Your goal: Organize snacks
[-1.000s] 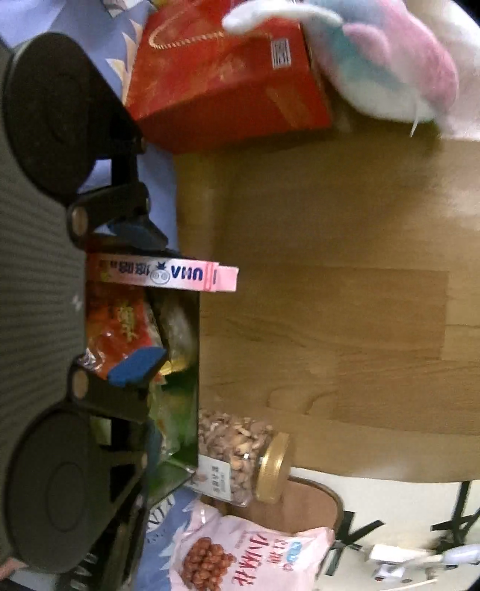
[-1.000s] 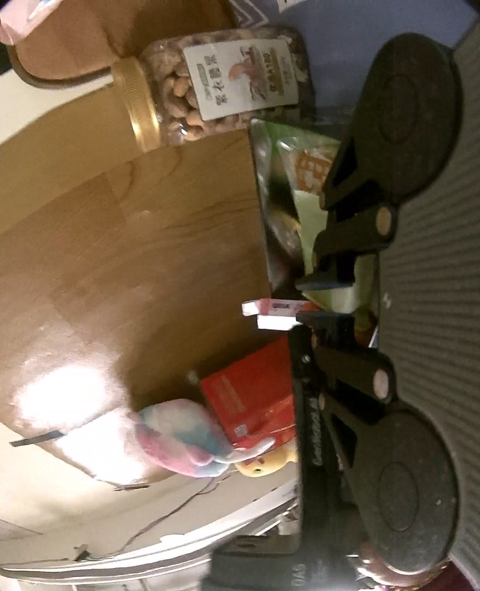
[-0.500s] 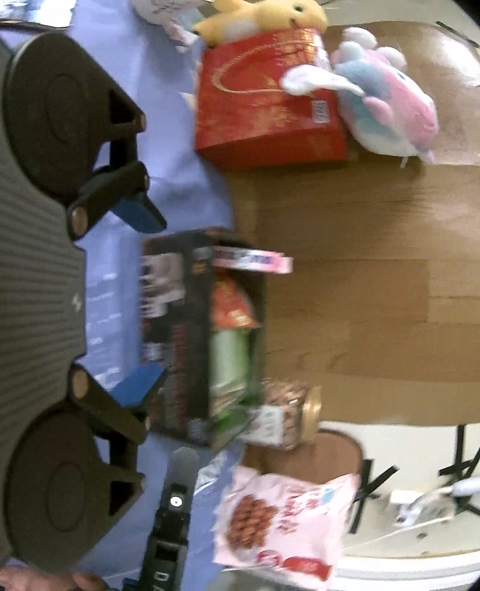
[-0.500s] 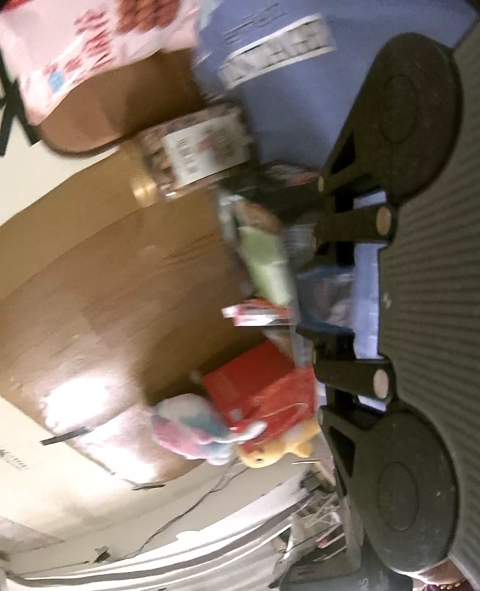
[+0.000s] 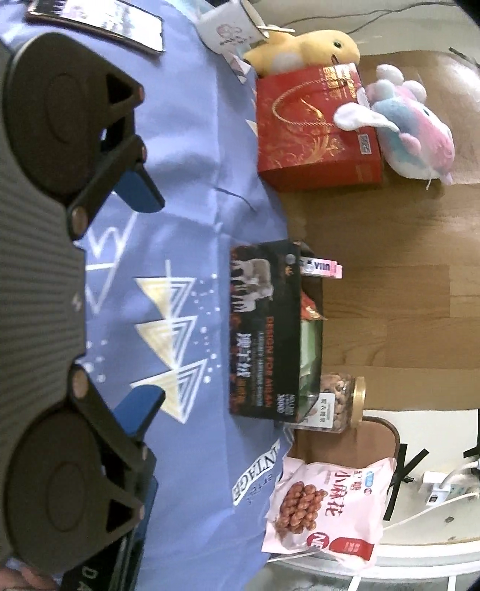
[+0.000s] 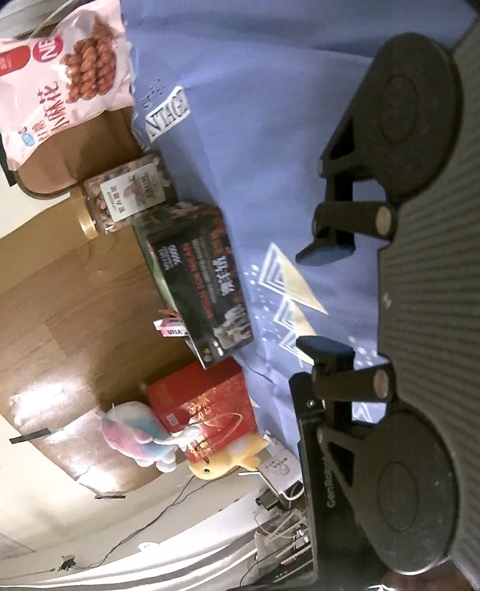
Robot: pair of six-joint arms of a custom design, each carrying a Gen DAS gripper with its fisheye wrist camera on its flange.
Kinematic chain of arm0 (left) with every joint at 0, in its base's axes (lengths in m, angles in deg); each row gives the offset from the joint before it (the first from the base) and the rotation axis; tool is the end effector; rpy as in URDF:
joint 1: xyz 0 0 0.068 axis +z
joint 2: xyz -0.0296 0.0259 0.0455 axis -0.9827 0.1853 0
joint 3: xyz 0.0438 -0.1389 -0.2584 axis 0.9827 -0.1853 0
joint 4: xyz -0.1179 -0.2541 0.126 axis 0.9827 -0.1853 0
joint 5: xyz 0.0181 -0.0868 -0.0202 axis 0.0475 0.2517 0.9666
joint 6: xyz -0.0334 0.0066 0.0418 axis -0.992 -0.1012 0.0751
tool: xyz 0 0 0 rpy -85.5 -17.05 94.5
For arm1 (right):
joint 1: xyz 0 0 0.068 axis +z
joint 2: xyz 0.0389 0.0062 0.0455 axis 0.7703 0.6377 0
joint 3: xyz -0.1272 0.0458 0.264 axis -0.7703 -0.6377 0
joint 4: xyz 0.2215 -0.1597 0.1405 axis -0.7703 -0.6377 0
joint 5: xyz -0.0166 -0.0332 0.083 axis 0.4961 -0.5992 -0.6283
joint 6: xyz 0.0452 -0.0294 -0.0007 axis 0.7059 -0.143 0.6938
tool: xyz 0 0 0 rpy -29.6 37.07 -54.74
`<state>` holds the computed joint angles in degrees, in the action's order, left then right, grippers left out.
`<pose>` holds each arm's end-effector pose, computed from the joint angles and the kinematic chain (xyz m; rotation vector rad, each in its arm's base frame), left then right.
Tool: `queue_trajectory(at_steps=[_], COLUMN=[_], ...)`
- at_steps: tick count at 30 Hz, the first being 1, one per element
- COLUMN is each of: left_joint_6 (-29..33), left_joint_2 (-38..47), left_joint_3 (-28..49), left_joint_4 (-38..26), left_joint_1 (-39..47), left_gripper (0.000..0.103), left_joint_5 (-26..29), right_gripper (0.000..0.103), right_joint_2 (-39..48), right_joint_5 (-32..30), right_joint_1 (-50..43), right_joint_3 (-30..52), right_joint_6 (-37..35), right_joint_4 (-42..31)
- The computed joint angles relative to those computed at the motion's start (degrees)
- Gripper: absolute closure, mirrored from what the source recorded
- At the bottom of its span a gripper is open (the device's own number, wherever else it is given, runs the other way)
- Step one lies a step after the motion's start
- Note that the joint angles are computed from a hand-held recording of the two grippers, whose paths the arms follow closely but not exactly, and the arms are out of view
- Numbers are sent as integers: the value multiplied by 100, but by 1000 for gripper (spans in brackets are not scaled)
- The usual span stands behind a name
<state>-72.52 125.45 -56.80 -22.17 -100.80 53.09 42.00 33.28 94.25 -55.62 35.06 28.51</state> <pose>0.2218 -0.0742 0.1634 -0.0358 2.2085 0.0509 0.2324 0.2177 0.0732 -0.1383 1.9567 0.7802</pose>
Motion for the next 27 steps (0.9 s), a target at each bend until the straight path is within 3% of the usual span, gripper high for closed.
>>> queue_trajectory(at_steps=[17,19,21,23,27], left_joint_6=[-906,-1046,-1235,-1515,-2394], left_joint_2=[-2027,-2330,-2704,-2983,-3286], left_joint_3=[-657,-662,-656,-621,-413], left_joint_4=[-1529,-1835,-2217,-2615,-3631], left_joint_1=[-1215,-1431,-1749,-2234,-3417], left_gripper=[0,0,0,0,0], left_joint_5=[-1045,-1215,-1460,-1941,-3061], right_gripper=[55,42,38,36,15], right_joint_2=[-668,-826,-1049,-1281,-1632], right_joint_5=[1229,1520,1854,2242,3213], right_joint_1=[1098,1294,1534,1804,2421], right_joint_3=[-790,-917,-1078,-1221,-1478], right_joint_6=[476,522,536,485,482], right_joint_4=[71,89,112,104,93])
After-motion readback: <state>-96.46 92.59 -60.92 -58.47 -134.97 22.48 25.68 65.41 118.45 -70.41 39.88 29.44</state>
